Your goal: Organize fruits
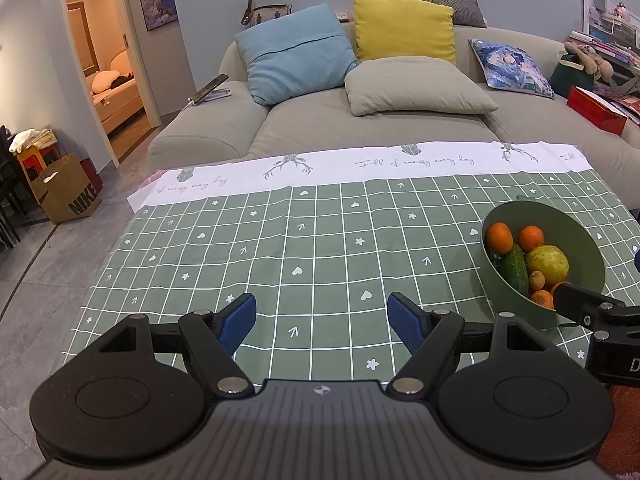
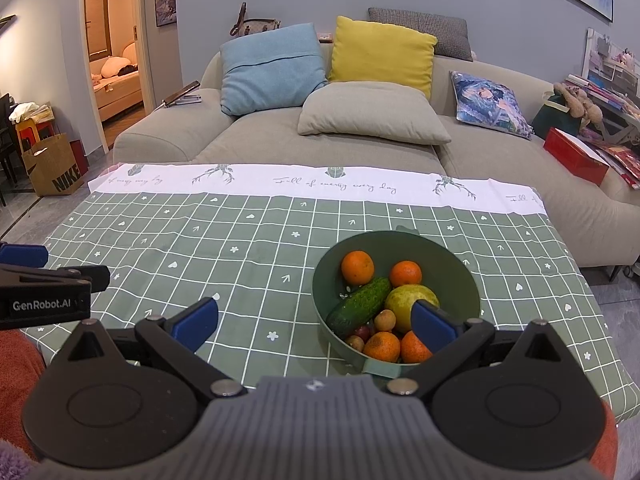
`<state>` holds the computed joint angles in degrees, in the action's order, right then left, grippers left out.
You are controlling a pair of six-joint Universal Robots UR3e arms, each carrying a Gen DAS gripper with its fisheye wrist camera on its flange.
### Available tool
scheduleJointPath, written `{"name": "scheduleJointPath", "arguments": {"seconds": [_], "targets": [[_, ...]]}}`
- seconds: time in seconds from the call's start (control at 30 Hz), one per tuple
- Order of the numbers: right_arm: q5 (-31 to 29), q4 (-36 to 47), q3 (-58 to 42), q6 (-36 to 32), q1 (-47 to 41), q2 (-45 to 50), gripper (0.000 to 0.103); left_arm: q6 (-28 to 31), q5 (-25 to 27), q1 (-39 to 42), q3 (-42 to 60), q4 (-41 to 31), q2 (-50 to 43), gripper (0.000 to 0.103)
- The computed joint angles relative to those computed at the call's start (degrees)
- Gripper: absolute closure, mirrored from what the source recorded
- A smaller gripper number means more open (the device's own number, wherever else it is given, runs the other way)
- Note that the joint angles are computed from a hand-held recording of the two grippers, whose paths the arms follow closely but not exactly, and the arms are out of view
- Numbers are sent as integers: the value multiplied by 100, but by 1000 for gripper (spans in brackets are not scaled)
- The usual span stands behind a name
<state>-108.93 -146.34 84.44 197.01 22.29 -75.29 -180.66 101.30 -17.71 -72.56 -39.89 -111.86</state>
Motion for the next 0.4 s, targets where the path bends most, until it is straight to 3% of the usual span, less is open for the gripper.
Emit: {"name": "scheduleJointPath", "arguments": {"seconds": [0.4], "targets": [[29,-60,68,-4,-12,19,5,-9,-70,-2,-60,30,43,15]]}}
